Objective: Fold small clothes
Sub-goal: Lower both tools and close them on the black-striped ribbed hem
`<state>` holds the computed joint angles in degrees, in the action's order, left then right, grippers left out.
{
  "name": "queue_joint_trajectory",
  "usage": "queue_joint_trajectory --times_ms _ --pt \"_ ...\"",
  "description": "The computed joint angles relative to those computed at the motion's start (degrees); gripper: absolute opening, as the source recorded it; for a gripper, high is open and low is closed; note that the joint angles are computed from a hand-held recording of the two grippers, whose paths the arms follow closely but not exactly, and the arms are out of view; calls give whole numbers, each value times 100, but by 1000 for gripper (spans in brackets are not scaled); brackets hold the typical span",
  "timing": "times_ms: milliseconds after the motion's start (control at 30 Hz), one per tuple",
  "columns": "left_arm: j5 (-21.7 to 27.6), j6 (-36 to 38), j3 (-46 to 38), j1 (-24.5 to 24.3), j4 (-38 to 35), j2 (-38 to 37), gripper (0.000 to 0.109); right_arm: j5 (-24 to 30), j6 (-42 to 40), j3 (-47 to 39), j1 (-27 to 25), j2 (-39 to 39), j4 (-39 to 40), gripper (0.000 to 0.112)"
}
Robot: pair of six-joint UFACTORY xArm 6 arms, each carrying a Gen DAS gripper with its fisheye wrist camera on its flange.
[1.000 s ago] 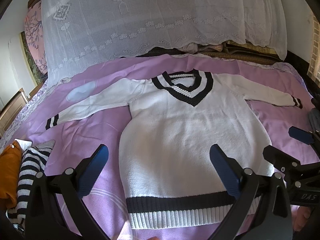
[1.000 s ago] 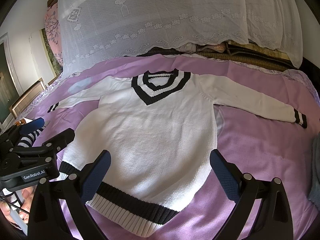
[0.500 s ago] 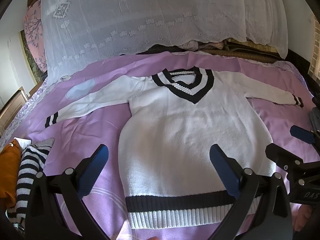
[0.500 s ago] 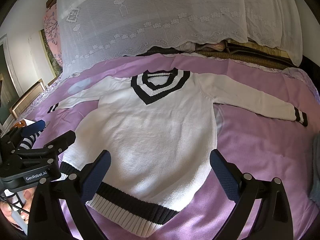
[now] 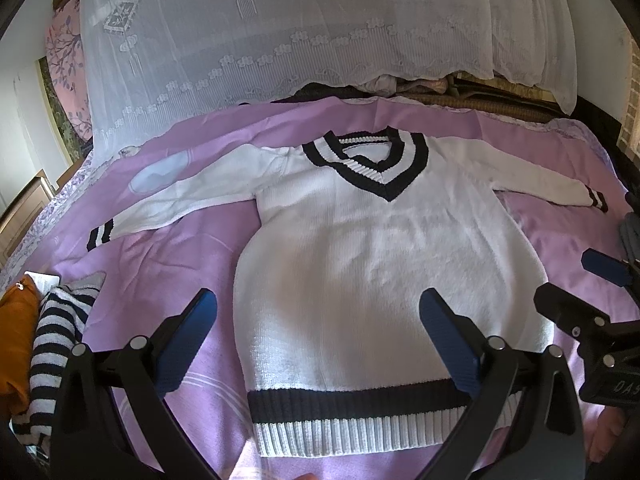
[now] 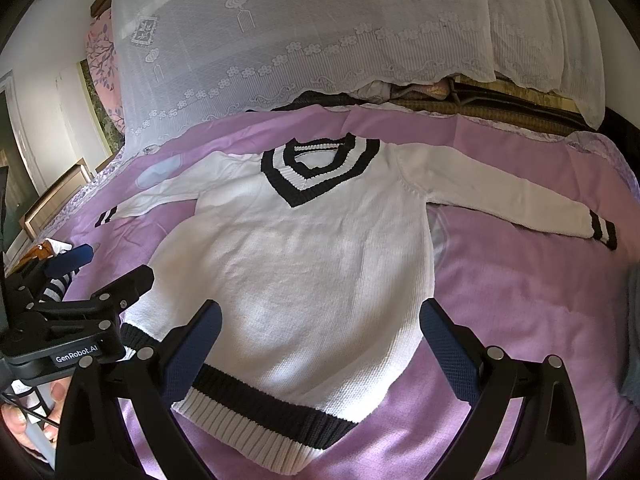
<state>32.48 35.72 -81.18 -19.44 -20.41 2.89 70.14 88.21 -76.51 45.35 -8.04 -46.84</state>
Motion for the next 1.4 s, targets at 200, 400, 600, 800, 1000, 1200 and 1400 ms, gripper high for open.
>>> queue_joint_trajectory --times_ms 200,400,600,800,1000,1200,1400 --pt "233 -124 -188 31 132 133 99 -125 28 118 -70 -51 58 100" --pt "643 -219 -489 270 194 465 99 -310 263 521 -163 -281 208 100" --pt "1336 -168 -772 633 201 909 99 -390 727 1221 -145 -618 449 100" --pt "2059 399 -964 1023 -841 1161 99 -883 1450 1992 -85 -1149 429 100" --pt "3120 1102 -1224 1131 -1486 1195 99 -2120 2420 2731 -282 -1681 -45 100" --pt "3581 694 -1935 1100 -1723 1726 99 -3589 1728 2738 -1059 -1372 571 95" --pt "5099 900 -2678 1443 -2746 2238 99 -5634 2450 2959 -1576 -1372 -204 95"
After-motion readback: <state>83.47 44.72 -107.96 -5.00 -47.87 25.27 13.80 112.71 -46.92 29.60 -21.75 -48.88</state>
